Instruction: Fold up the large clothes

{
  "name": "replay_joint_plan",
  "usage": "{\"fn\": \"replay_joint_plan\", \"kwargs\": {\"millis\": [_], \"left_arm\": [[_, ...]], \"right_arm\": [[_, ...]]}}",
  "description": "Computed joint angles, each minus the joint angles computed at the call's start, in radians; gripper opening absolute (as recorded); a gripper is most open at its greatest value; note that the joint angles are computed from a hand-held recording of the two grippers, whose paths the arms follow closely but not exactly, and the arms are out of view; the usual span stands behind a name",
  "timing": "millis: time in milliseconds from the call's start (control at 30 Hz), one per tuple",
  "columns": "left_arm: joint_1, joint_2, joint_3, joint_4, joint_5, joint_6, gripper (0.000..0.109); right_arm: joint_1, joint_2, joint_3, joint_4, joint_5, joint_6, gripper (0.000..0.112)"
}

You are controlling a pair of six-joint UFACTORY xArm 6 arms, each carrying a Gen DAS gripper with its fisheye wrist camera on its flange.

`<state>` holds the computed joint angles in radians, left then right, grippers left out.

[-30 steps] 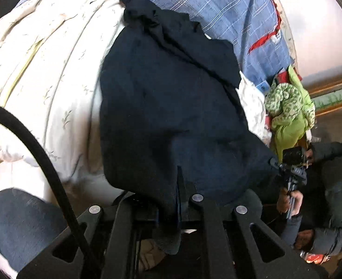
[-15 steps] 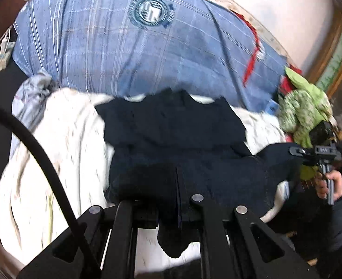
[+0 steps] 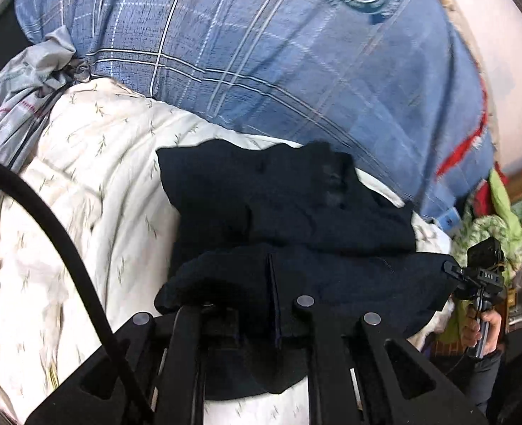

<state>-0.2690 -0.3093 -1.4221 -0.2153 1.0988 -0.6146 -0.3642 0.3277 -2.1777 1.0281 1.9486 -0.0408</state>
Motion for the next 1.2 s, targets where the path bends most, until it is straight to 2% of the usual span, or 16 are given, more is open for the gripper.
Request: {"fn": "replay_joint_plan", "kwargs": {"millis": [133, 200, 267, 367, 433, 467, 500, 533, 567, 633, 767, 833, 867, 967, 1133, 1200], "left_arm": [[0.087, 0.116, -0.050, -0.122, 0.015, 0.030, 0.014], [0.119, 0.178, -0.087, -0.161, 0.034, 0.071, 0.014], [0.141, 0.188, -0.074, -0.192, 0.010, 0.079, 0.014], [0.147, 0.175, -0.053, -0.210, -0.035, 0.121, 0.016], [0.126, 0.173, -0.067, -0.178, -0.040, 0.152, 0.029], [0.111, 0.163, -0.062, -0.152, -0.062, 0.160, 0.046], [0.093, 0.147, -0.052, -0.121, -0.097, 0.160, 0.073], [0.078, 0.136, -0.048, -0.082, -0.123, 0.149, 0.086], [0.062, 0.124, -0.045, -0.013, -0.153, 0.122, 0.090], [0.038, 0.111, -0.062, 0.138, -0.158, 0.059, 0.090], [0.026, 0.053, -0.063, 0.279, -0.103, 0.000, 0.085], [0.004, 0.008, -0.039, 0.335, -0.075, 0.033, 0.086], [-0.008, -0.016, -0.019, 0.360, -0.063, 0.053, 0.087], [-0.033, -0.076, 0.046, 0.400, -0.035, 0.106, 0.087], [-0.010, -0.133, 0.161, 0.311, -0.051, 0.130, 0.087], [-0.006, -0.136, 0.181, 0.308, -0.050, 0.134, 0.087]], "right_arm": [[0.036, 0.153, -0.091, 0.015, -0.059, 0.113, 0.012], [0.043, 0.186, -0.094, -0.002, -0.096, 0.121, 0.030], [0.045, 0.161, -0.054, -0.039, -0.149, 0.093, 0.040], [0.040, 0.091, -0.035, -0.128, -0.214, -0.033, 0.068], [0.053, 0.023, -0.010, -0.190, -0.258, -0.141, 0.080], [0.051, -0.027, 0.032, -0.177, -0.267, -0.168, 0.085], [0.053, -0.058, 0.056, -0.177, -0.258, -0.153, 0.085], [0.058, -0.080, 0.074, -0.176, -0.247, -0.149, 0.085], [0.069, -0.121, 0.119, -0.178, -0.255, -0.178, 0.085], [0.136, -0.275, 0.279, -0.273, -0.372, -0.317, 0.085], [0.327, -0.569, 0.643, -0.687, -0.791, -0.633, 0.085], [0.379, -0.676, 0.823, -0.867, -1.000, -0.771, 0.085], [0.380, -0.694, 0.870, -0.904, -1.063, -0.798, 0.085], [0.349, -0.652, 0.853, -0.894, -1.076, -0.892, 0.085], [0.368, -0.566, 0.831, -0.923, -1.171, -1.055, 0.085], [0.368, -0.484, 0.720, -0.900, -1.086, -1.061, 0.085]]}}
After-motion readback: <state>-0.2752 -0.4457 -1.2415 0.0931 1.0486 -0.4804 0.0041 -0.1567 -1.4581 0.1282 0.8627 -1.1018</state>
